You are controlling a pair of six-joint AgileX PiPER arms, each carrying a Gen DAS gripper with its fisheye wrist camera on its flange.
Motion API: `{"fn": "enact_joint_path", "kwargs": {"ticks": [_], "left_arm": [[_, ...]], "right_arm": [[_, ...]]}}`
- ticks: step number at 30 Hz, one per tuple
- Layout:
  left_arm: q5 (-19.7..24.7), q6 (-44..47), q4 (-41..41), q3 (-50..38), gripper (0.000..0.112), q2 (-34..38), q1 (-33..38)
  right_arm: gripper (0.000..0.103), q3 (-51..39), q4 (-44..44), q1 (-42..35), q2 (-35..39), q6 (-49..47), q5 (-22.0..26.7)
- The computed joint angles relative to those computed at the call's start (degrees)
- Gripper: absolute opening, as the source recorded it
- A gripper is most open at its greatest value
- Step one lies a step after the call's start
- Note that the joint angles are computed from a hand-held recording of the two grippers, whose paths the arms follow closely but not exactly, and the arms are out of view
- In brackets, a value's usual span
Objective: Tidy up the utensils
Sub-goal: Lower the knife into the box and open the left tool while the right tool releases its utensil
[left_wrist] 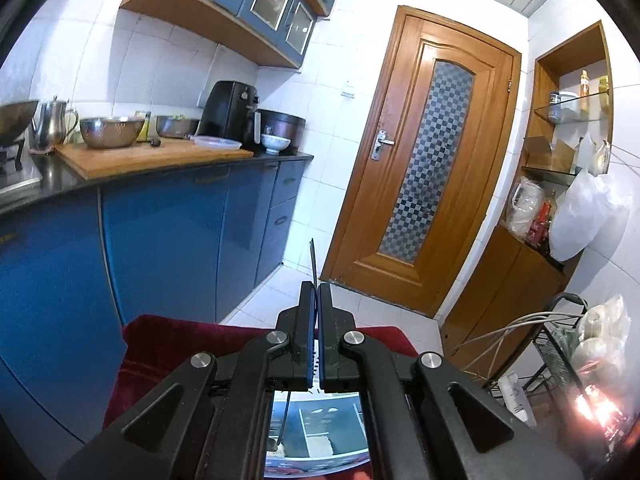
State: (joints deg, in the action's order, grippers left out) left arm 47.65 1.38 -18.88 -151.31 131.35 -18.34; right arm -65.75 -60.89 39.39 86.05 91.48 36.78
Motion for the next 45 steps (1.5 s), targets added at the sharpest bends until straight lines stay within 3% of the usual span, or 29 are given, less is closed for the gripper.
{"fn": "enact_joint_path", "kwargs": {"ticks": [2, 12, 18, 23, 30, 37, 41, 43, 45], "left_arm": [[0.90, -0.24, -1.23, -2.27, 0.000, 2.39, 0.49], [-11.88, 8.99, -8.44, 19.03, 0.000, -1.67, 1.11], [-15.24, 12.78, -11.54, 24.99, 0.000, -2.56, 1.76], [-15.68, 16.03, -15.18, 26.78, 0.000, -2.30, 2.56], [-16.09, 18.44, -17.19, 28.28, 0.000, -2.51, 2.76], [-16.15, 19.86, -18.14, 29.97, 0.000, -3.08, 2.53], [-16.36, 20.38, -17.39, 31.53, 0.000, -3.96, 2.05], [-15.80, 20.19, -16.99, 31.75, 0.000, -4.19, 1.83], [-15.49, 20.59, -17.19, 32.46, 0.000, -4.70, 1.61]], "right_arm": [[0.006, -1.34, -0.32, 0.09, 0.86, -0.93, 0.93], [0.006, -12.54, -4.06, -2.52, 7.78, -8.76, 1.59], [0.006, -20.97, -12.24, -4.93, 14.30, -9.03, 0.96], [0.006, -27.04, -23.35, -4.74, 21.00, -5.74, 5.51], [0.006, -30.02, -25.66, -4.60, 25.41, -5.89, 6.50], [0.006, -29.17, -23.24, -4.44, 24.78, -7.89, 5.38], [0.006, -28.60, -17.07, -5.34, 24.01, -11.77, 2.33], [0.009, -27.61, -15.88, -5.54, 23.25, -11.93, 1.30], [0.024, -26.31, -15.08, -5.59, 22.28, -11.41, 0.32]]}}
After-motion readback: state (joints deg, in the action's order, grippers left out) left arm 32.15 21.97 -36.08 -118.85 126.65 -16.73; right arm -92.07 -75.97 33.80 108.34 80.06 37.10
